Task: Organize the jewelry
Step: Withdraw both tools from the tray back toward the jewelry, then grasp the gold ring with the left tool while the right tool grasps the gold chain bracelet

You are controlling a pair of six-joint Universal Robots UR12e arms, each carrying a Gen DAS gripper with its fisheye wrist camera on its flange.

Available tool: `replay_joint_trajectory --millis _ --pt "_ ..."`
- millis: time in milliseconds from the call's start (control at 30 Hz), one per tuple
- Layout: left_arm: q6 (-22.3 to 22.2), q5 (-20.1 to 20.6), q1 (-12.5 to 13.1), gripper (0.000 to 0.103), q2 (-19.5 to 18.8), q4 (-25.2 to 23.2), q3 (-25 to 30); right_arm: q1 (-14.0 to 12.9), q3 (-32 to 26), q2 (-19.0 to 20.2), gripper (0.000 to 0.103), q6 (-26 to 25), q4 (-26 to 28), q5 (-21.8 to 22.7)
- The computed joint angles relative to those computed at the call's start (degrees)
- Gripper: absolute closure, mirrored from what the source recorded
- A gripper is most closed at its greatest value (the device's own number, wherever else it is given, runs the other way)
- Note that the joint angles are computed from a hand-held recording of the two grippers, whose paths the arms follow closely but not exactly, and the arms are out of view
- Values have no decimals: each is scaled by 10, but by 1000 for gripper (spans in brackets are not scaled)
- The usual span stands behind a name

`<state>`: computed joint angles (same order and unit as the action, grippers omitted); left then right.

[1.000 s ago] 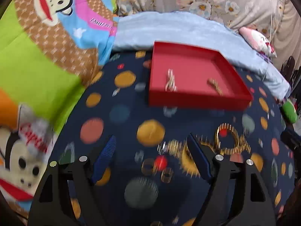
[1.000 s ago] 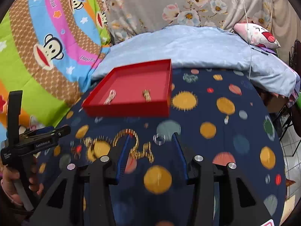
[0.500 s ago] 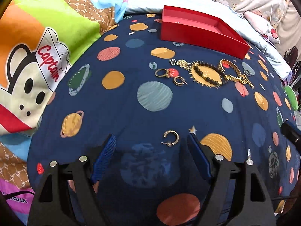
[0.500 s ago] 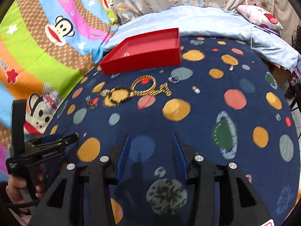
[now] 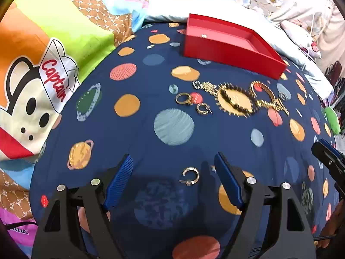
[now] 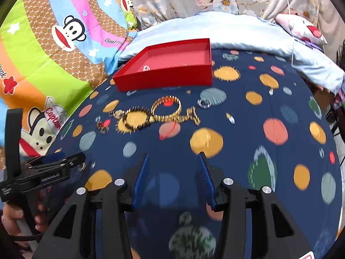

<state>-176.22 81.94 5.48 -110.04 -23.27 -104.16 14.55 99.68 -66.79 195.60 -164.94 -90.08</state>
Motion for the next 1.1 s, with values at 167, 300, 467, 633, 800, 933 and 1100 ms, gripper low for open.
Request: replay_joint_trajectory --millis 167,300,467,633,800,933,1100 --pt "-10 5 2 28 -8 5 12 0 -36 27 63 -19 2 -8" --pt "-17 9 3 28 -14 6 21 -2 -70 50 73 -29 18 -10" --pt "-19 12 4 28 -23 2 33 -2 -107 75 83 -38 38 -17" --pt "-21 3 5 28 -31 -5 44 -4 -142 98 89 -38 64 -23" --pt "-22 -6 4 28 -40 -11 58 -6 -160 112 97 -41 82 -19" --pt "-23 -7 1 32 -50 -18 71 -7 -169 119 103 -40 99 -12" --pt "-14 1 -5 46 -65 -31 89 -10 -158 114 103 -28 88 0"
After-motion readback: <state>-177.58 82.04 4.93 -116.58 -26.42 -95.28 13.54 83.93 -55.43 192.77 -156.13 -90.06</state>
